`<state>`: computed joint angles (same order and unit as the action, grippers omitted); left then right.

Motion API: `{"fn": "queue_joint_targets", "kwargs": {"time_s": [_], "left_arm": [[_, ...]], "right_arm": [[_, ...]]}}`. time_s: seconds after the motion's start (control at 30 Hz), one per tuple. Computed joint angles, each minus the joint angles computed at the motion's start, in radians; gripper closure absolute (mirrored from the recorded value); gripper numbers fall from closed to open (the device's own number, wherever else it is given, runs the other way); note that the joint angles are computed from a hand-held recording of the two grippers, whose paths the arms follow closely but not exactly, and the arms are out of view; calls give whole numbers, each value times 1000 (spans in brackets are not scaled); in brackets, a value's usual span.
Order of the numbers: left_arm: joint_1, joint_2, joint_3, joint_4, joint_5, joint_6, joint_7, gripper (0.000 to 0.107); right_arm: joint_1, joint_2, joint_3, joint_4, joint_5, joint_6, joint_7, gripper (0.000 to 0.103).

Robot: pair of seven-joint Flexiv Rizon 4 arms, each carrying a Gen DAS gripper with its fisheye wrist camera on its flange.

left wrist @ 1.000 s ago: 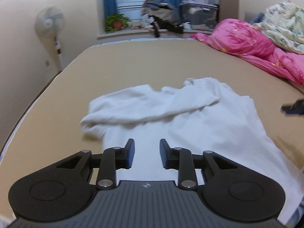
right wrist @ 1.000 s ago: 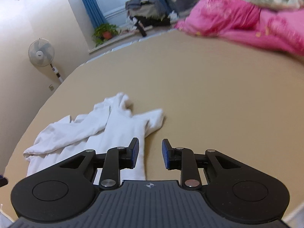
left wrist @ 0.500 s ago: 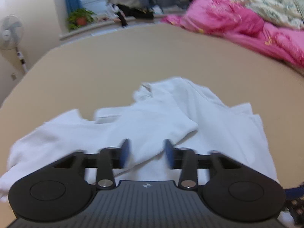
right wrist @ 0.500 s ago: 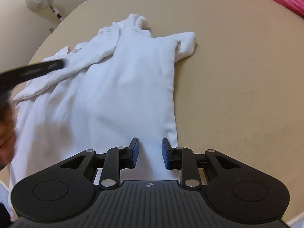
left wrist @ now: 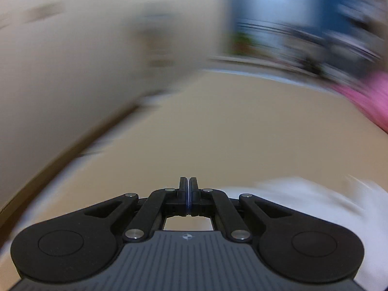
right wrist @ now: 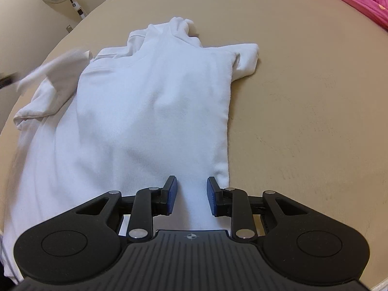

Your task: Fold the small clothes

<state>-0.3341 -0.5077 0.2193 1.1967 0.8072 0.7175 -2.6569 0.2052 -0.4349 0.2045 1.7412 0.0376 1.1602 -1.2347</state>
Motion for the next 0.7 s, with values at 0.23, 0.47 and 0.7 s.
{"fn": "queue_joint_targets", "kwargs": {"time_s": [0.23, 0.47, 0.7], "left_arm": [[158, 179, 9, 248, -84, 96, -128, 107], [307, 16, -351, 256, -364, 562, 720, 91], [243, -164, -403, 149, -406, 581, 1055, 45]], "right_arm": [[25, 16, -23, 44, -40, 52, 24, 74], [112, 35, -120, 128, -217, 146, 144, 70], [107, 53, -136, 192, -330, 224, 184, 70]]}}
